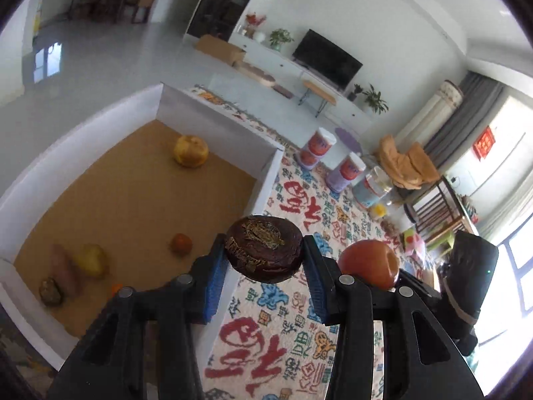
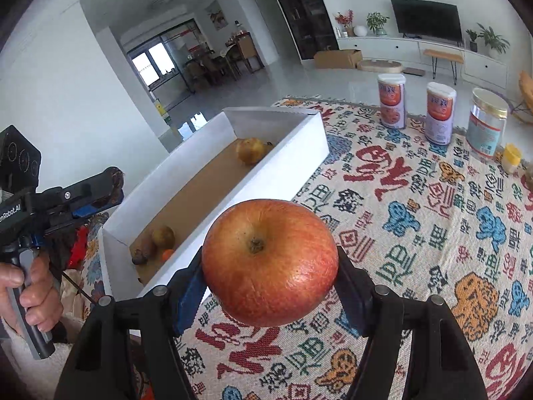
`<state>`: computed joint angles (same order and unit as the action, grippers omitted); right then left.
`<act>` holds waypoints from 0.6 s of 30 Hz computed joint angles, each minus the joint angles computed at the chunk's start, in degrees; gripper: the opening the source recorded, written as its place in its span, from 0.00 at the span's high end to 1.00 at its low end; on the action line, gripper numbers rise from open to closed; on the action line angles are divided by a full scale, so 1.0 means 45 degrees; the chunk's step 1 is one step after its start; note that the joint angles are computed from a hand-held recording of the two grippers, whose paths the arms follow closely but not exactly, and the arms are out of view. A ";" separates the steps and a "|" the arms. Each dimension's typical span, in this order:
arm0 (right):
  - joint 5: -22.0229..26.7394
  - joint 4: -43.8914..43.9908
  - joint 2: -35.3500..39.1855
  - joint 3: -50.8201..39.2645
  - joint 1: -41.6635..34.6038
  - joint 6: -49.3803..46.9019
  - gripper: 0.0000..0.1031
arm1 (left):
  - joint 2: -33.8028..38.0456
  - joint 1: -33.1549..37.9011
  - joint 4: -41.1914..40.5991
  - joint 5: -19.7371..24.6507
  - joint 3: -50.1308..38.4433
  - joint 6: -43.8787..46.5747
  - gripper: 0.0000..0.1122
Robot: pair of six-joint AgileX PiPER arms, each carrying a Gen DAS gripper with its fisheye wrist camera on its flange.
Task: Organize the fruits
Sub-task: 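Open both tools over the white box to drop the brown fruit and red apple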
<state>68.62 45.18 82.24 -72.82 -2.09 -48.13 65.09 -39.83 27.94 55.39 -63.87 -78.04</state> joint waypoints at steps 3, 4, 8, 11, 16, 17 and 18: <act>-0.1458 -0.1170 0.1342 -0.2042 0.3308 0.2044 0.32 | 0.0709 0.3070 -0.2296 -0.0997 0.1161 0.1912 0.60; -0.1739 -0.1806 0.2072 -0.2917 0.4218 0.2874 0.32 | 0.1002 0.3676 -0.2815 -0.1446 0.1664 0.2275 0.60; -0.1542 -0.4292 0.5311 -0.6570 0.6424 0.5646 0.32 | 0.2108 0.5331 -0.4630 -0.2523 0.2642 0.3711 0.59; -0.0996 -0.5839 0.7181 -0.8458 0.7307 0.7181 0.32 | 0.2689 0.5636 -0.5119 -0.2964 0.2830 0.3976 0.59; -0.1039 -0.8176 0.8671 -0.9745 0.8411 0.8228 0.30 | 0.2733 0.5346 -0.4411 -0.3100 0.2861 0.3233 0.48; -0.1105 -0.8452 0.8794 -0.9844 0.8494 0.8329 0.29 | 0.2468 0.5209 -0.4175 -0.2855 0.2809 0.3091 0.48; -0.1383 -0.8575 0.8690 -0.9676 0.8501 0.8339 0.29 | 0.2152 0.4960 -0.3870 -0.2609 0.2762 0.2797 0.48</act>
